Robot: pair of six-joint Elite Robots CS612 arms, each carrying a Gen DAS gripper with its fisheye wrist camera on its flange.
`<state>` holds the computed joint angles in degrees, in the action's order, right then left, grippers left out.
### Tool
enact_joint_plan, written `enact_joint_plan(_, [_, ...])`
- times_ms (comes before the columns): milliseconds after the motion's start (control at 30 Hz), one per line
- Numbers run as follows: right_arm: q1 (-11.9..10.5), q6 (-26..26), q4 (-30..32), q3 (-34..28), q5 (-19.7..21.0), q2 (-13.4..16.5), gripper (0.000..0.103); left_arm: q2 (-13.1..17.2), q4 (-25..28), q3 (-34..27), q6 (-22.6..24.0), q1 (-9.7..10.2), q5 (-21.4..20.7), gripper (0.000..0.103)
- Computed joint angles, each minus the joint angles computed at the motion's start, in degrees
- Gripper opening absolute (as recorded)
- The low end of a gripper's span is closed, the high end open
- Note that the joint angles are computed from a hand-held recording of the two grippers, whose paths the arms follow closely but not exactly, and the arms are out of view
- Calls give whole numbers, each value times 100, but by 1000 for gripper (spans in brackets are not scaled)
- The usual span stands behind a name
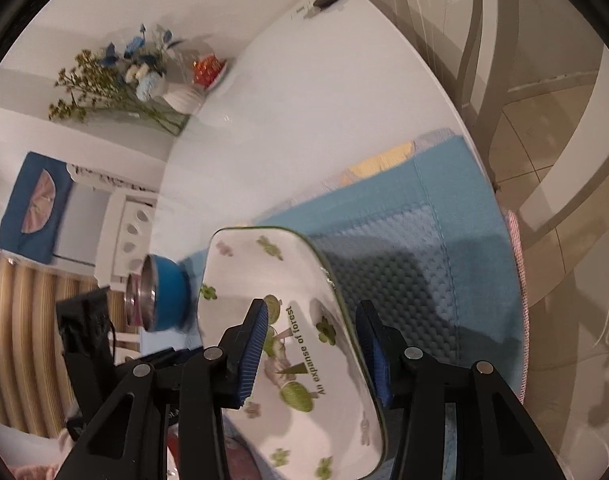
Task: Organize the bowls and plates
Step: 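Lift the second forest plate and carry it toward the plate stack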
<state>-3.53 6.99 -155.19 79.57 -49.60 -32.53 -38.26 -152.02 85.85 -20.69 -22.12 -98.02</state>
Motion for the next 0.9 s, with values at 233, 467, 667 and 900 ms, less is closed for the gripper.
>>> enact_joint_plan(233, [8, 29, -181, 6, 18, -122, 46, -158, -346, 208, -44, 40, -89, 33])
enact_joint_plan(467, [90, -34, -184, -13, 1, -243, 46, -418, -869, 537, -163, 138, -61, 33])
enact_joint_plan(667, [209, -151, -188, 20, 50, -374, 46, -659, -1266, 833, -272, 251, 2, 33])
enact_joint_plan(900, [380, -340, -117, 96, 48, -556, 46, -927, -1744, 1200, -428, 367, 94, 33])
